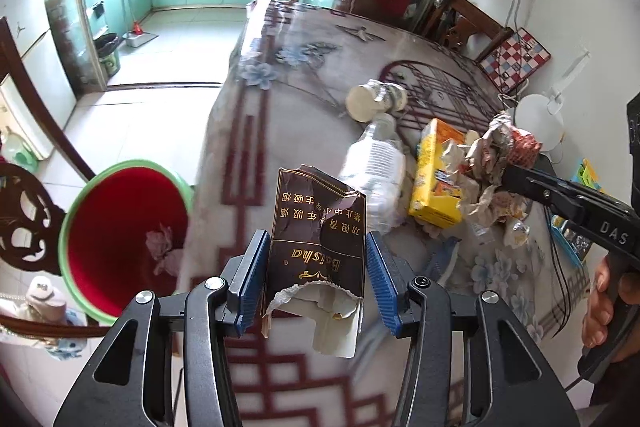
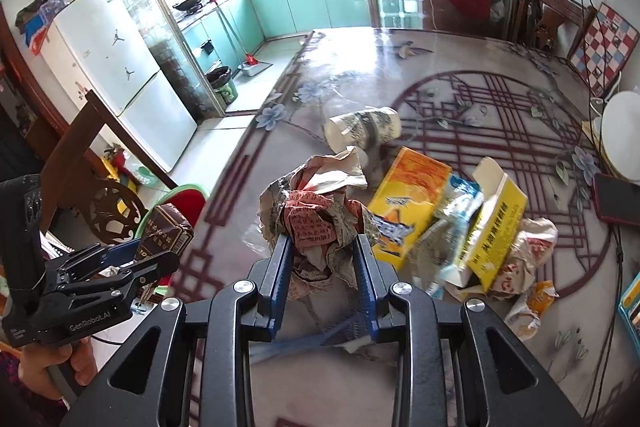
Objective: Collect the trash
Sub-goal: 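Carry the cigarette pack and crumpled paper to the red bucket with both tools, then open both tools to drop the pack and paper into the bucket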
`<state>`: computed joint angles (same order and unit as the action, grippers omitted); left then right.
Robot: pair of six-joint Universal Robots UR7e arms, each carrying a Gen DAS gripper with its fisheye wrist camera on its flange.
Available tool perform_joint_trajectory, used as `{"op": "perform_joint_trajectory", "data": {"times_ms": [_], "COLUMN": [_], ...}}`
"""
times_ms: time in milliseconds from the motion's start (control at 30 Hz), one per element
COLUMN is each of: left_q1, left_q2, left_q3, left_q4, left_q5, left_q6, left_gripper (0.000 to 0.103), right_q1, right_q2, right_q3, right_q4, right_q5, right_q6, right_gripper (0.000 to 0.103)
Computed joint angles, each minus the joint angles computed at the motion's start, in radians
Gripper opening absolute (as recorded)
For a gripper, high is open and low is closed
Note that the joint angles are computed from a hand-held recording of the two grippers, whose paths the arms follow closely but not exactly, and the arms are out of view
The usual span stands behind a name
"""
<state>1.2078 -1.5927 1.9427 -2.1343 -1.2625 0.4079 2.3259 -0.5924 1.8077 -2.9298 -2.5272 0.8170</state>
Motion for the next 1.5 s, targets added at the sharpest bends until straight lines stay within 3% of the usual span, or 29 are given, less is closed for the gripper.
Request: {"op": "perform_joint_trajectory", "data": {"times_ms": [467,767,1033,1100,1233,1500], "left_q1": [0.135,0.19,0.233,0.239,0.25,0.26], "left_q2": [0.097,0.161,0.208,0.22,0.234,0.236], "left_q3": [-0.153,-0.214,-0.268,-0.287,-0.312,-0.327], "left_q4": [0.005,-0.027,-0.046,-0.043,-0.075,-0.126], "left_q5": [0.062,0.152,0.209,0.206,0.186,0.175], "left_q6": [0.028,0.038,0.048,0.043,0.028,0.031], "left_gripper": [0.047,0.047,0.047,0.051,0.081,0.082], "right_q1": [-0.006,-0.031,-0.062,-0.077,-0.097,-0.106], "right_q2": [0.152,0.262,0.366,0.394,0.446,0.506], "right_q3": [-0.256,-0.418,-0.572,-0.617,-0.703,-0.808], "right_q4": [0.057,0.03,0.075,0.069,0.044,0.061], "right_q5": [0.054,0.164,0.255,0.288,0.339,0.362], "right_q6": [-0.122,-0.244,-0.33,-0.354,-0.41,-0.442], "right_gripper": [0.027,0.027,0.027,0.027,0.031,0.056]}}
